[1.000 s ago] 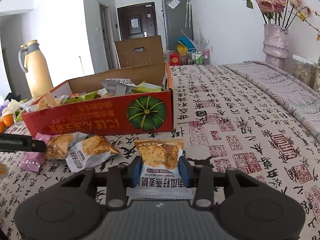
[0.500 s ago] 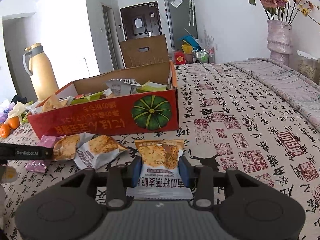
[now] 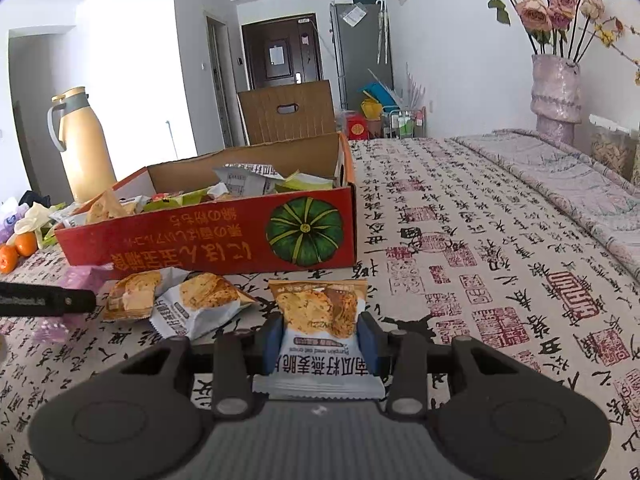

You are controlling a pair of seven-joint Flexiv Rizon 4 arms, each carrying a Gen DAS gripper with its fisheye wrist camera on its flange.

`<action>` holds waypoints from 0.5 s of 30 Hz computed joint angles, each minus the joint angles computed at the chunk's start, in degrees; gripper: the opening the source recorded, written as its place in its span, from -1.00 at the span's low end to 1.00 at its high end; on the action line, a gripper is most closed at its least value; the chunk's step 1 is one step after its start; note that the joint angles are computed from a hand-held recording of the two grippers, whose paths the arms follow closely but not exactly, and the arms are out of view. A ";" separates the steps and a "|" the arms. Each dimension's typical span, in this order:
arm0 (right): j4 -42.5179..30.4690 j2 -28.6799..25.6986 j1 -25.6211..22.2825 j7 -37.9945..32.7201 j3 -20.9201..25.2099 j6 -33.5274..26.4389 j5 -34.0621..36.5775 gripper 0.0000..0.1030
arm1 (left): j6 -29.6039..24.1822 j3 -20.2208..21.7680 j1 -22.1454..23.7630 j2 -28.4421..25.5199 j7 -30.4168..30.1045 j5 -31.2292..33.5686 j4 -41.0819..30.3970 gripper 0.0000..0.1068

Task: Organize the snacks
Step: 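Carry both packets into the box and open both grippers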

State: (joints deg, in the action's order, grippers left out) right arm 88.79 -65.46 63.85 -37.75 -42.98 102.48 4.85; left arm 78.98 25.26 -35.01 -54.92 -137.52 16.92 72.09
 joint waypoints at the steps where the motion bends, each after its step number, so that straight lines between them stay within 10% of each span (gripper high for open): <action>1: 0.13 -0.28 0.50 0.16 -0.71 0.07 0.31 -0.24 | 0.59 0.43 -0.35 0.29 -0.44 0.28 0.35 0.16; 15: -1.75 -1.23 3.03 -1.38 -5.73 2.72 4.93 -0.24 | 5.38 5.84 -3.68 0.04 -1.66 -0.67 -1.71 0.17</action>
